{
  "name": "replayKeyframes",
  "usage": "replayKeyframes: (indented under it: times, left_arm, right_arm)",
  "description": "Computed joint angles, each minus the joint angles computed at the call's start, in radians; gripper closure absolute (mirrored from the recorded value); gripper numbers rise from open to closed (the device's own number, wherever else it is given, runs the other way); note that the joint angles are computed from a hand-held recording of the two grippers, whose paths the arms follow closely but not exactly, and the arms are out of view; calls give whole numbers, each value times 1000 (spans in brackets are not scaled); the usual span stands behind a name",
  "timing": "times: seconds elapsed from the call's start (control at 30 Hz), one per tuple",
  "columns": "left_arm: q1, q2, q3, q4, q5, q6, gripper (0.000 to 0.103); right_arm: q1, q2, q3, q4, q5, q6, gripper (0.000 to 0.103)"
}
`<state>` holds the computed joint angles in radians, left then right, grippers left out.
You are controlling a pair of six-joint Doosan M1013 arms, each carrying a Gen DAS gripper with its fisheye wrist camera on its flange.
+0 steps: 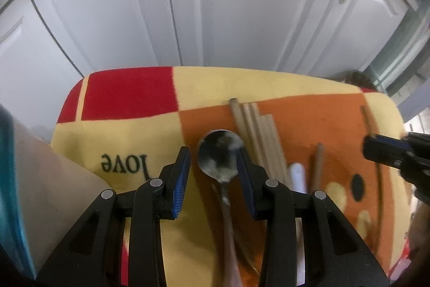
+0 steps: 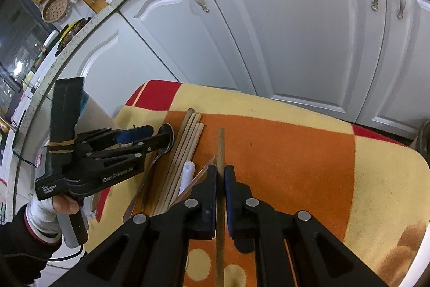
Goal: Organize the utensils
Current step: 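Lower the right gripper onto the wooden chopsticks and grasp one, then grasp another wooden chopstick with the left gripper while the right gripper lifts its chopstick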
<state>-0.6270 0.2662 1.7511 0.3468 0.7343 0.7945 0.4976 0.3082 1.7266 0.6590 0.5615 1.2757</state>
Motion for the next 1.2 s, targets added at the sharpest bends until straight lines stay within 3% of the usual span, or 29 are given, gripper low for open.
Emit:
replayKeyframes:
  times: [0.2, 0.53, 0.57, 0.67, 0.7, 1.07, 1.2]
  left_arm:
    - [-8, -34, 5, -160, -77, 141, 69]
    - [-47, 54, -77, -194, -16, 269, 70]
    - [-47, 58, -83, -184, -8, 273, 72]
    - [-40, 70, -94, -216, 11, 319, 93]
    - [-35, 69, -93, -238, 10, 337, 93]
    - [-1, -85, 37, -292, -126, 315, 94]
    - [-14, -149, 82, -242, -181, 242, 94]
  right_arm:
    - [-6, -6, 9, -9, -3, 18, 98]
    - [-21, -34, 41, -22, -24, 51, 98]
    - [-22, -36, 43, -22, -25, 52, 98]
    - [-22, -44, 50, -26, -34, 63, 98]
    - [-22, -47, 52, -25, -36, 64, 98]
    - [-2, -89, 68, -25, -67, 59, 98]
    - [16, -109, 72, -30, -78, 53, 98]
